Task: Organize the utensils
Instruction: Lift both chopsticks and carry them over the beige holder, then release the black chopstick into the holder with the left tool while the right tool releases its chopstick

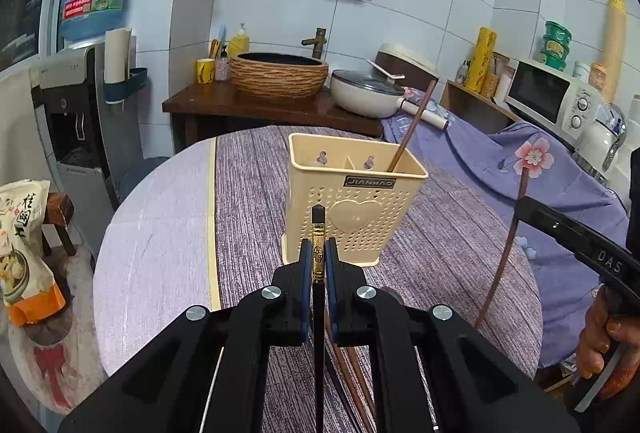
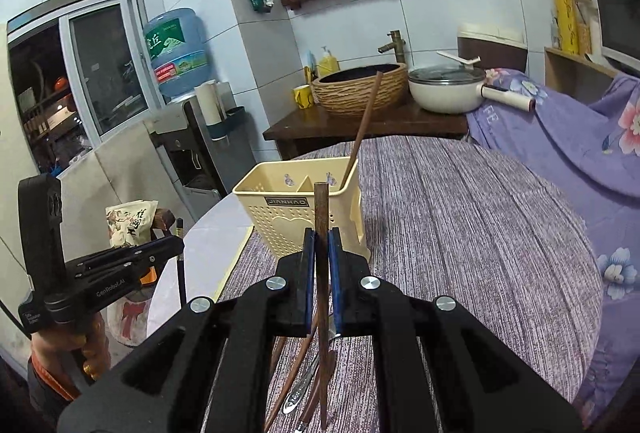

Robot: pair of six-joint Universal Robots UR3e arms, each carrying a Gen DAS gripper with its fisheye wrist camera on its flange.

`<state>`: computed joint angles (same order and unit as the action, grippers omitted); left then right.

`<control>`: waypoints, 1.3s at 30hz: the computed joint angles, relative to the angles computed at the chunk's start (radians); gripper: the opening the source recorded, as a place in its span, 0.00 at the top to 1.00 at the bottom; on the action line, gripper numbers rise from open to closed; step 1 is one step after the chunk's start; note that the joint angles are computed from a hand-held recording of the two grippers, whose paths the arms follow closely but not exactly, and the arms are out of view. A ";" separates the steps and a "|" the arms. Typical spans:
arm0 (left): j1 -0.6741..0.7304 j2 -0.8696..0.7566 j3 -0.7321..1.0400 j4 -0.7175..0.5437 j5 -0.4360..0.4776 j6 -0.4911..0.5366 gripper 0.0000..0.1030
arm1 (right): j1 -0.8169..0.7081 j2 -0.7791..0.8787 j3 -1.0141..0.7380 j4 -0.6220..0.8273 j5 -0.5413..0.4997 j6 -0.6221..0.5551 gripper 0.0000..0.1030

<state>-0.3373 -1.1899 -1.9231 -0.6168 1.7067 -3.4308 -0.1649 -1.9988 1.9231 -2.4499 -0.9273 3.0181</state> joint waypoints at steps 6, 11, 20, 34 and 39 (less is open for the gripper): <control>0.001 0.049 0.014 -0.037 0.001 0.020 0.93 | -0.021 -0.034 -0.027 0.060 0.042 -0.045 0.93; 0.004 0.068 0.031 -0.049 0.004 0.027 0.93 | -0.019 -0.025 -0.070 0.082 0.062 -0.061 0.93; 0.014 0.033 0.124 -0.071 0.008 0.053 0.93 | 0.027 0.055 -0.178 0.077 0.038 -0.048 0.93; 0.048 -0.144 0.542 -0.200 -0.049 0.105 0.93 | 0.104 0.326 -0.640 0.133 -0.005 0.047 0.93; 0.063 -0.288 0.835 -0.271 -0.030 0.101 0.93 | 0.133 0.482 -0.954 0.188 -0.051 0.114 0.93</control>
